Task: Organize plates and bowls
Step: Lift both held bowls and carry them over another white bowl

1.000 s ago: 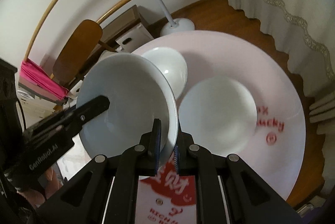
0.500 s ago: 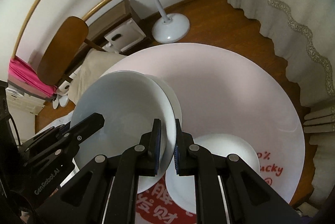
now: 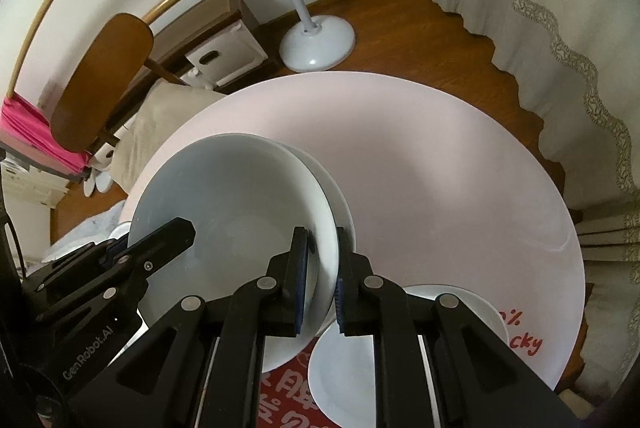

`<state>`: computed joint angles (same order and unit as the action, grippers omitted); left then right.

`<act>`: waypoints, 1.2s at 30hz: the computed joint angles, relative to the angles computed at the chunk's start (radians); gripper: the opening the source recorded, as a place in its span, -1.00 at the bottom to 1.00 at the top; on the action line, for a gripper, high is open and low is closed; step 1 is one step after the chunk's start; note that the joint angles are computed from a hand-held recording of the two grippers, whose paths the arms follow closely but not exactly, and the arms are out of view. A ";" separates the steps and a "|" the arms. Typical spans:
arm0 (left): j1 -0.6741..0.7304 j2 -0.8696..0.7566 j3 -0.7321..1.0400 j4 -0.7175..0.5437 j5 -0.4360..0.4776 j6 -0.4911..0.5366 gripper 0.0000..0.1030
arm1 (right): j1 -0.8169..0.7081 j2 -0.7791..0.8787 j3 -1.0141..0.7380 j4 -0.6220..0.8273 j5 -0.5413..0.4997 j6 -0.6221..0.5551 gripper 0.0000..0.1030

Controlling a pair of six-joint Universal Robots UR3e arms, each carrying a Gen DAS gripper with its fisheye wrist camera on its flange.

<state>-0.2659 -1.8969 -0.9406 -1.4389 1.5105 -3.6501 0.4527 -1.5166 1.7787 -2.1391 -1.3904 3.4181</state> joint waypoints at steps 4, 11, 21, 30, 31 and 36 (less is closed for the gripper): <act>0.000 -0.004 -0.003 -0.001 -0.004 0.003 -0.86 | 0.020 0.015 -0.011 -0.008 -0.027 0.019 -0.74; 0.013 0.025 -0.067 0.051 -0.026 -0.001 -0.86 | 0.011 0.013 -0.001 -0.018 -0.018 0.020 -0.73; 0.014 0.060 -0.130 0.085 -0.026 0.004 -0.86 | 0.032 0.020 -0.030 0.007 -0.046 0.024 -0.69; 0.039 0.132 -0.242 0.143 -0.061 -0.006 -0.89 | 0.073 0.048 -0.055 -0.009 -0.062 0.075 -0.38; 0.044 0.141 -0.254 0.148 -0.064 -0.010 -0.90 | 0.071 0.048 -0.057 -0.007 -0.058 0.074 -0.38; 0.060 0.172 -0.312 0.184 -0.087 -0.029 -0.92 | 0.077 0.049 -0.052 -0.019 -0.052 0.085 -0.37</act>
<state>-0.2062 -1.7252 -1.2526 -1.2553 1.4233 -3.6788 0.5299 -1.4675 1.7262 -2.1579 -1.4428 3.5031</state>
